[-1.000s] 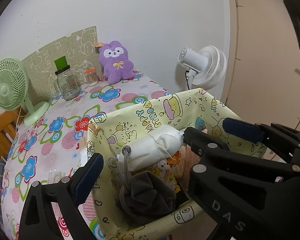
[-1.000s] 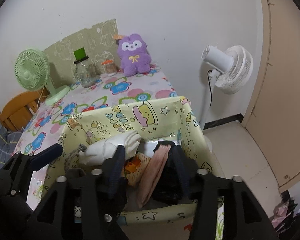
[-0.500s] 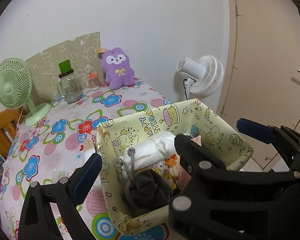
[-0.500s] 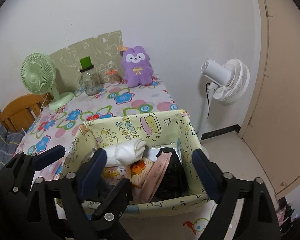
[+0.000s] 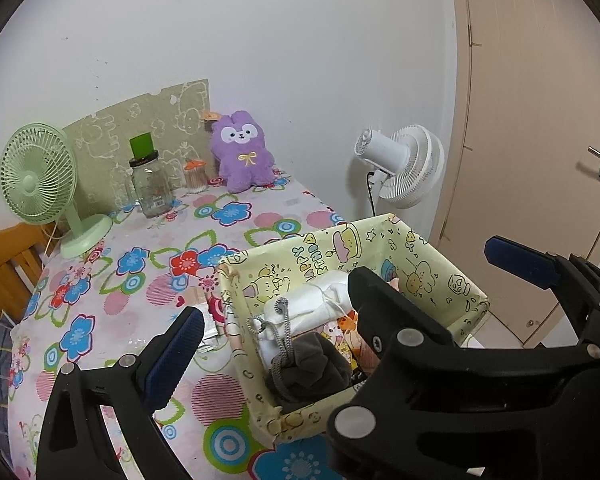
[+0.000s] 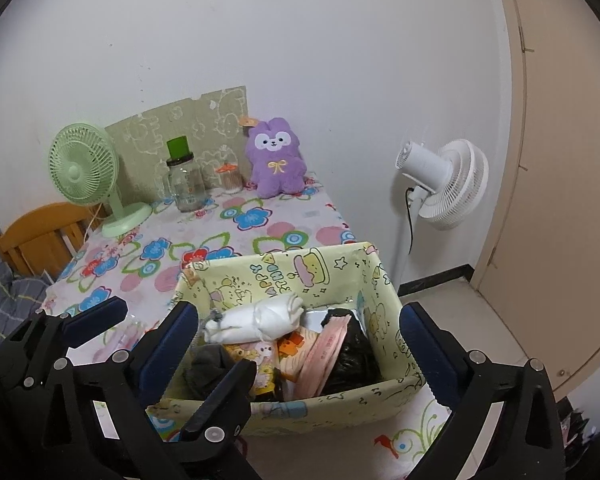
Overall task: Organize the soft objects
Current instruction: 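Withdraw both grippers from the box toward the remaining bed items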
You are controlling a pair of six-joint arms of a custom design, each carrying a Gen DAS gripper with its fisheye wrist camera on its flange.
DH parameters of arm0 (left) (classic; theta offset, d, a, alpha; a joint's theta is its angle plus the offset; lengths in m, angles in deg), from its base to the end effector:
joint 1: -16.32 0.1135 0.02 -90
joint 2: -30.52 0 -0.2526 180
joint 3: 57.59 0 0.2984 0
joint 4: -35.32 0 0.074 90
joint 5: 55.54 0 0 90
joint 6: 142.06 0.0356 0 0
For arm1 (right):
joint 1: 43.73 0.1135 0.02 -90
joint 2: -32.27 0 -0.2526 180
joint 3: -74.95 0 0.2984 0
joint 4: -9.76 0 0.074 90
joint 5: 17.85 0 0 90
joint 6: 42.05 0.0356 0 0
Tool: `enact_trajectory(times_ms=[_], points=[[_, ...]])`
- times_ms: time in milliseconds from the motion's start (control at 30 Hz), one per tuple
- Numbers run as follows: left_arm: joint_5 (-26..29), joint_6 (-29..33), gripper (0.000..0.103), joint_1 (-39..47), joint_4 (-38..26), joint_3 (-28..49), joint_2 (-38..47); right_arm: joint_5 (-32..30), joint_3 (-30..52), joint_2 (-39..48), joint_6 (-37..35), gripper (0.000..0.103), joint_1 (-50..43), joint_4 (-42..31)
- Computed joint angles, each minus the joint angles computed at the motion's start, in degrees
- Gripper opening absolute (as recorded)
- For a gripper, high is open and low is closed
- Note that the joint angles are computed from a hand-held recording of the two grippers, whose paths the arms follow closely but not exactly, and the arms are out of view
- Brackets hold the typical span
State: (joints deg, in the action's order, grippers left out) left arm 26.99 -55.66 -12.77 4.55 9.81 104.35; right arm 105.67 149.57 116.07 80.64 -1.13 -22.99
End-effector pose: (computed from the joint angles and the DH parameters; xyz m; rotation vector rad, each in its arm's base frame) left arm 0.2935 -0.1580 0.2566 0.4192 2.1790 -0.1709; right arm 0.2816 0.2322 0.2477 0.1017 2.1602 0.0727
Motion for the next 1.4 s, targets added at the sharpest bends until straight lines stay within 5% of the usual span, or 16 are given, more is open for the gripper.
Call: enact_trajectory(times_ms=[500,1400], points=[[2.3,2.5,0.101,4.2,-1.4,-3.6,-8.2,5.7,4.8,1.7,-0.1,0.102,5.6,-1.8],[7.2,5.2,0.097,17.7,-1.0,-7.9,-13.1,0.8,17.9,15.1,-3.0,0.089,9.7,0.5]])
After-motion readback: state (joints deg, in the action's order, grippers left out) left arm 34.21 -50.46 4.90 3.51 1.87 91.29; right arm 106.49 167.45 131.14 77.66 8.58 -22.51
